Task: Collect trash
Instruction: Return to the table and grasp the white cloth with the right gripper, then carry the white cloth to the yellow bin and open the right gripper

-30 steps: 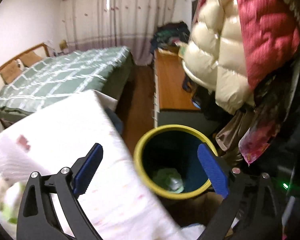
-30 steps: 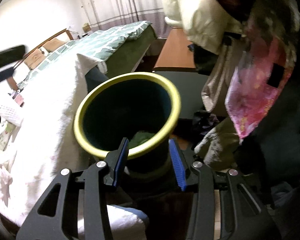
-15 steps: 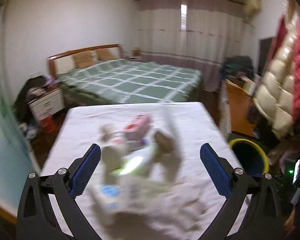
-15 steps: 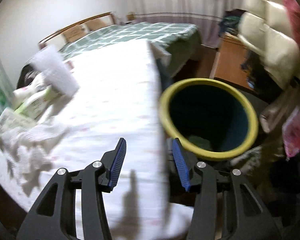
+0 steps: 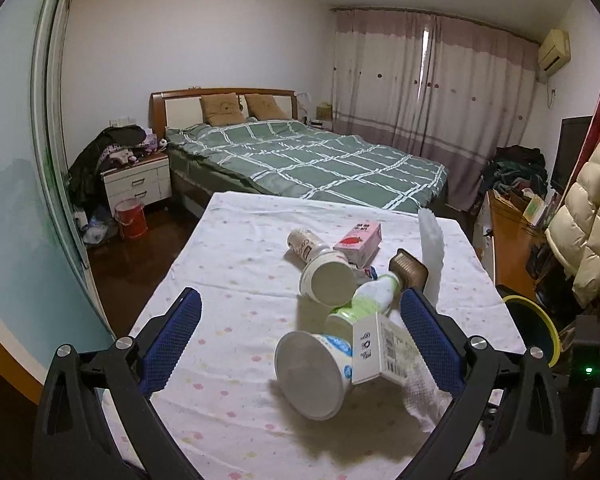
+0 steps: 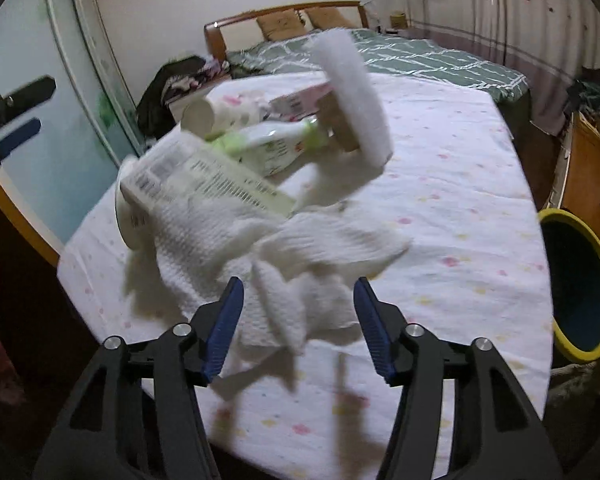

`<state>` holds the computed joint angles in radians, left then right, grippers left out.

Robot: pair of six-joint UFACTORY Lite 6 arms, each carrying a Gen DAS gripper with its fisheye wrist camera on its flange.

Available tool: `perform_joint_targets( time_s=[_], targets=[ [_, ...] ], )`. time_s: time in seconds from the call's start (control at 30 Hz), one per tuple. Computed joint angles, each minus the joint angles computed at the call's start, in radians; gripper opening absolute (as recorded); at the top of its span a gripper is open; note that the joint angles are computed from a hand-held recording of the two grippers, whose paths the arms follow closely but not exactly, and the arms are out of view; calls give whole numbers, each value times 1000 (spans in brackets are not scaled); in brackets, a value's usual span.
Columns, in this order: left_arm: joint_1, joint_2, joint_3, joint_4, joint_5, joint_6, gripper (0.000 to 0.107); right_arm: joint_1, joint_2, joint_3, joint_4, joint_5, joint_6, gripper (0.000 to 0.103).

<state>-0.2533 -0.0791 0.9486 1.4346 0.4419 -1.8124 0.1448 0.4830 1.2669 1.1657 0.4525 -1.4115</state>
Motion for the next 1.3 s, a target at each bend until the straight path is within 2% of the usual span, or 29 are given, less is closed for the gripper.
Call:
perform_joint_targets(
  time_s=[0.27,0.3,0.33,0.37,0.43,0.67,0.83,0.97,1.13,1.3],
  targets=[
    [16,5,-23,36,-31,-49,98,44,58,42,-102,-36,106,53],
    [18,9,-18,30,-32,-44,98,44,65,47,-109,-38,110,39],
    [19,13,-14,26,-33,-42,98,42,68,50,-131,-31,131,18],
    [17,18,-12,27,-33,-46,98,37,71,54,-138,-22,141,12],
    [16,23,-10,24,-33,-43,98,20,56,44,-118,-6,118,9],
    [-7,51,10,25,-22,-46,98,-56,-42,28,-53,68,54,8],
    [-13,52,7,33,-20,-56,98,-132,-83,87,-31,138,53,8],
    [-14,54,7,35,-19,-57,98,-188,-95,150,-34,141,75,8],
    [-17,57,13,24,-19,-45,98,-274,-43,274,-63,138,141,8],
    [-29,80,33,8,-13,-29,98,-351,106,473,-167,128,290,8]
  ],
)
